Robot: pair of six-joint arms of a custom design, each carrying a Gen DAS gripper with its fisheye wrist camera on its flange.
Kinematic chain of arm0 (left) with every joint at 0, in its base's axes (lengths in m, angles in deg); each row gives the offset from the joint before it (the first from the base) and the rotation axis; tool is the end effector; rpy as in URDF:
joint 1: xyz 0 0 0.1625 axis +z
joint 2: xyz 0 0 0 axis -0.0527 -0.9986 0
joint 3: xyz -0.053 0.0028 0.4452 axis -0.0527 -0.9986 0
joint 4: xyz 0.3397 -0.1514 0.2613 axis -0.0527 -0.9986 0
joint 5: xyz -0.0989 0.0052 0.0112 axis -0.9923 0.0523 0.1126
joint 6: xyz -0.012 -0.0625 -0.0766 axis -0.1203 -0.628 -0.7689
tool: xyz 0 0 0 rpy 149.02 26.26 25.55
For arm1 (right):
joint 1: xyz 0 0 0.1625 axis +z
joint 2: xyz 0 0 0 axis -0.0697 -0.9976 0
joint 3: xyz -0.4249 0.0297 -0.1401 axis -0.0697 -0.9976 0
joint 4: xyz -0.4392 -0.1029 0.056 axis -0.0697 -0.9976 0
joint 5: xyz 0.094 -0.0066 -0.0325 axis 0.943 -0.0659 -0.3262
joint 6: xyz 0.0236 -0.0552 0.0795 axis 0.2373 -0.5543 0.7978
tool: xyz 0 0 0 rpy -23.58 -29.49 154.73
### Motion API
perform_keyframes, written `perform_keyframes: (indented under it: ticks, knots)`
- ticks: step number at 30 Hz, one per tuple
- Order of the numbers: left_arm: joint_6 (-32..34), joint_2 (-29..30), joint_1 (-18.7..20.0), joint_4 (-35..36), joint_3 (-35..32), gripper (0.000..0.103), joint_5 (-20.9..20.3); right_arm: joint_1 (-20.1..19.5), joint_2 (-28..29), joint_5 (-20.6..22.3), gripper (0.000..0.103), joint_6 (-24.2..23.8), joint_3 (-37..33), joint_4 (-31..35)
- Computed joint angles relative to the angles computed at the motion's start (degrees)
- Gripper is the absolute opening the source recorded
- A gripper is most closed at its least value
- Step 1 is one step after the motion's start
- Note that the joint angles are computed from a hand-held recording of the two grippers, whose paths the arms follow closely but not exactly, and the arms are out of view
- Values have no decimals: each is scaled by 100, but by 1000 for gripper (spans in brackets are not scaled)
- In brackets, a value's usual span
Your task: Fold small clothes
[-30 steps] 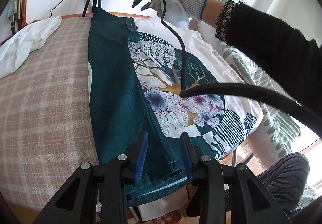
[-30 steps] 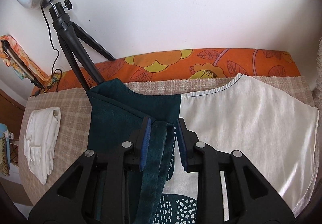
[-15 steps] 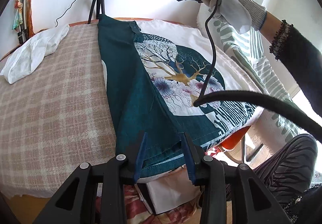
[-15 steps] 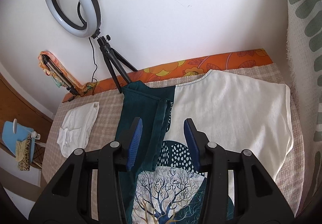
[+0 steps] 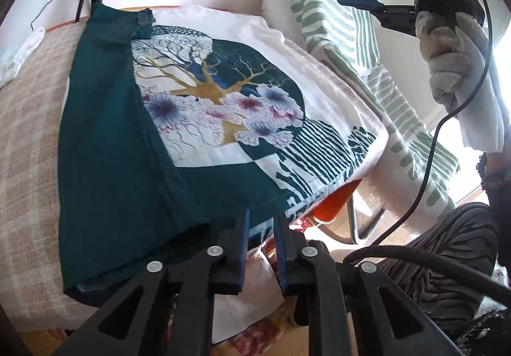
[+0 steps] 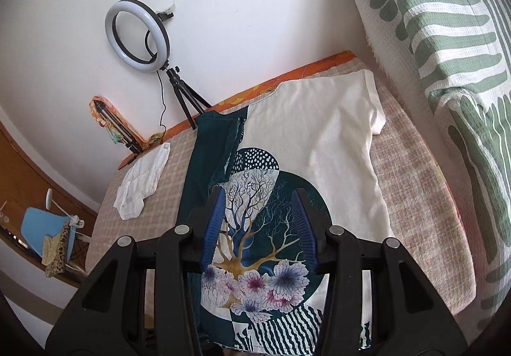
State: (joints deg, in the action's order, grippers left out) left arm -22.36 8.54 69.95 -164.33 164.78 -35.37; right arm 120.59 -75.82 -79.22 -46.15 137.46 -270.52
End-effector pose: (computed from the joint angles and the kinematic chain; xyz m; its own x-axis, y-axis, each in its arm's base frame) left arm -0.1019 -0.5968 0.2721 -0.5413 0.8402 -0.0321 0.8370 0.5420 0.0750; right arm 0.3280 -0.5197 0.2167 -0.9047 0.3876 0.1767 0.0399 0.4902 -0.8707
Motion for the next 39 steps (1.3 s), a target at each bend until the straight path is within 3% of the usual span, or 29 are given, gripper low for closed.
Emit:
perform_keyframes:
  ticks: [7, 12, 15, 18, 20, 22, 23, 26, 31, 36, 39]
  knots:
    - [591, -679, -204, -1339, 584, 36, 781, -44, -186, 316, 46, 411, 479, -43]
    - [507, -501, -163, -1386, 528, 38, 1035, 114, -41, 484, 46, 496, 542, -268]
    - [581, -341, -165, -1562, 601, 21, 1272, 250, 65, 410, 46, 414, 538, -545]
    - [770, -285, -135, -1807, 673, 0, 1192, 342, 120, 294, 46, 249, 531, -793]
    - [623, -276, -152, -1659, 619, 0, 1065, 360, 120, 185, 46, 212, 530, -812]
    - [525, -321, -116, -1281, 512, 0, 572, 319, 71, 246, 46, 301, 586, -848]
    - [600, -366, -114, -1149, 515, 1, 378, 276, 23, 365, 46, 361, 642, -887]
    - [791, -462, -260, -1099, 681, 32, 674, 212, -48, 513, 46, 470, 733, -962]
    - [558, -625, -187, -985, 546, 29, 729, 288, -68, 364, 46, 277, 757, -1113]
    - [1041, -751, -252, -1941, 728, 31, 1083, 380, -122, 147, 46, -65, 737, -1195]
    - [1308, -691, -316, -2410, 799, 31, 1143, 490, -165, -256, 46, -478, 653, -1117]
